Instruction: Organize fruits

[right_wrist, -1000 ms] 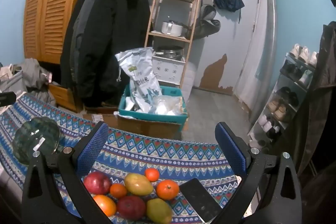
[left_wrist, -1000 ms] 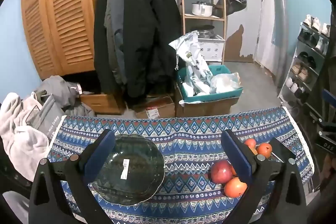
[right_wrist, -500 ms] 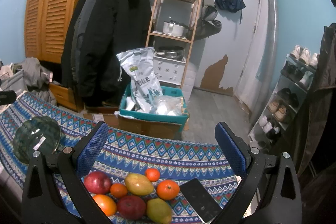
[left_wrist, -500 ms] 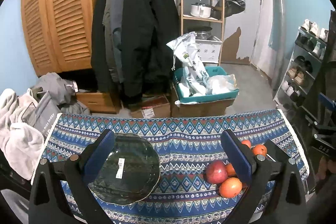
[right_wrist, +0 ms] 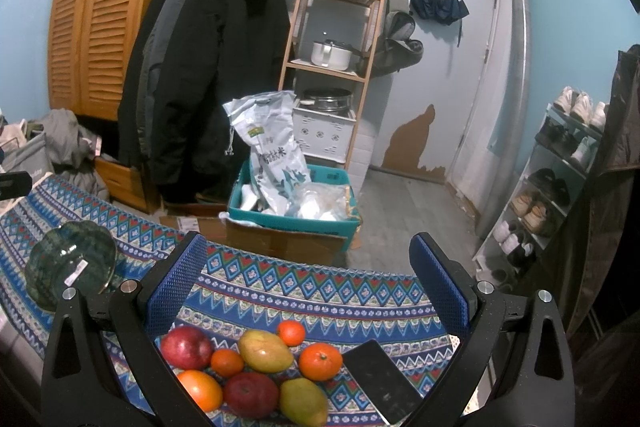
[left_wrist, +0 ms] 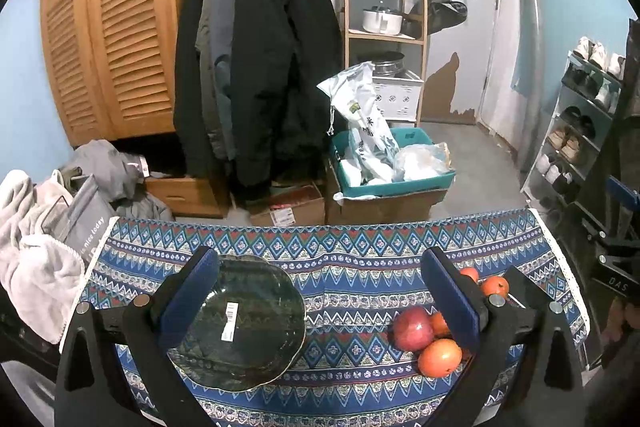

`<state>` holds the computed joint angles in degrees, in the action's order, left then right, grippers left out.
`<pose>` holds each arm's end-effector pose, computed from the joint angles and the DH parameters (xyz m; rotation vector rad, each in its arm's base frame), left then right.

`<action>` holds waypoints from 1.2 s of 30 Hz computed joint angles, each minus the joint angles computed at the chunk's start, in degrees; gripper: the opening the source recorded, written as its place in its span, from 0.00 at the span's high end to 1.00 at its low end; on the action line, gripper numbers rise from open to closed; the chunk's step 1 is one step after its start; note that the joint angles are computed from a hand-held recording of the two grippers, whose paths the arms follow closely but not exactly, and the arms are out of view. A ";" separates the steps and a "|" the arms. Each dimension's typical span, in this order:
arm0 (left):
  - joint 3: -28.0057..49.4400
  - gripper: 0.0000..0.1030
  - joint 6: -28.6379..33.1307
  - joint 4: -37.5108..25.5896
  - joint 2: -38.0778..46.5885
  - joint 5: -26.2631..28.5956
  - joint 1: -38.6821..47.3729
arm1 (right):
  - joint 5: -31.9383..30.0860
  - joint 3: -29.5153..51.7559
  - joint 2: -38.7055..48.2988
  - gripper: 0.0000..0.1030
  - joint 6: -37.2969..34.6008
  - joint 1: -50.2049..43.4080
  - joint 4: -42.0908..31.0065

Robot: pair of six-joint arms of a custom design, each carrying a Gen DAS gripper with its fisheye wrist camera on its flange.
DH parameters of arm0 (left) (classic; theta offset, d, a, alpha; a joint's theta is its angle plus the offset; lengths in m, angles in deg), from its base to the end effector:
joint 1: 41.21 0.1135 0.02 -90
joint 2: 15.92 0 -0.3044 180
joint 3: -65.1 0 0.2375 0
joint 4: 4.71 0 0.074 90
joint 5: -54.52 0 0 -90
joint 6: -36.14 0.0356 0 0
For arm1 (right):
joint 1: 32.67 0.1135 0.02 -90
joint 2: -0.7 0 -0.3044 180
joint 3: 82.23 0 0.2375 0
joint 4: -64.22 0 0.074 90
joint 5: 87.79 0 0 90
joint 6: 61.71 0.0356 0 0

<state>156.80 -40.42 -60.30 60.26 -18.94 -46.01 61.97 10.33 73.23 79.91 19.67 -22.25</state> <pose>0.2571 -0.0318 0.4030 0.5052 2.1898 -0.2463 0.1395 0.1304 0.4009 0.2338 2.0603 -0.3904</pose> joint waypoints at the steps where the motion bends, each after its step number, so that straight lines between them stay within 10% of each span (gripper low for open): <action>1: 0.08 0.01 -0.02 -0.10 0.03 0.06 0.05 | 0.02 0.01 0.03 0.04 0.08 0.03 -0.03; 36: -0.73 0.01 -0.12 0.32 0.00 -0.59 0.20 | 0.14 0.39 0.45 0.04 0.71 0.48 -0.57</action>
<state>156.08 -40.54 -59.98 60.25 -19.52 -45.82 62.11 10.73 73.67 80.62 20.15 -22.82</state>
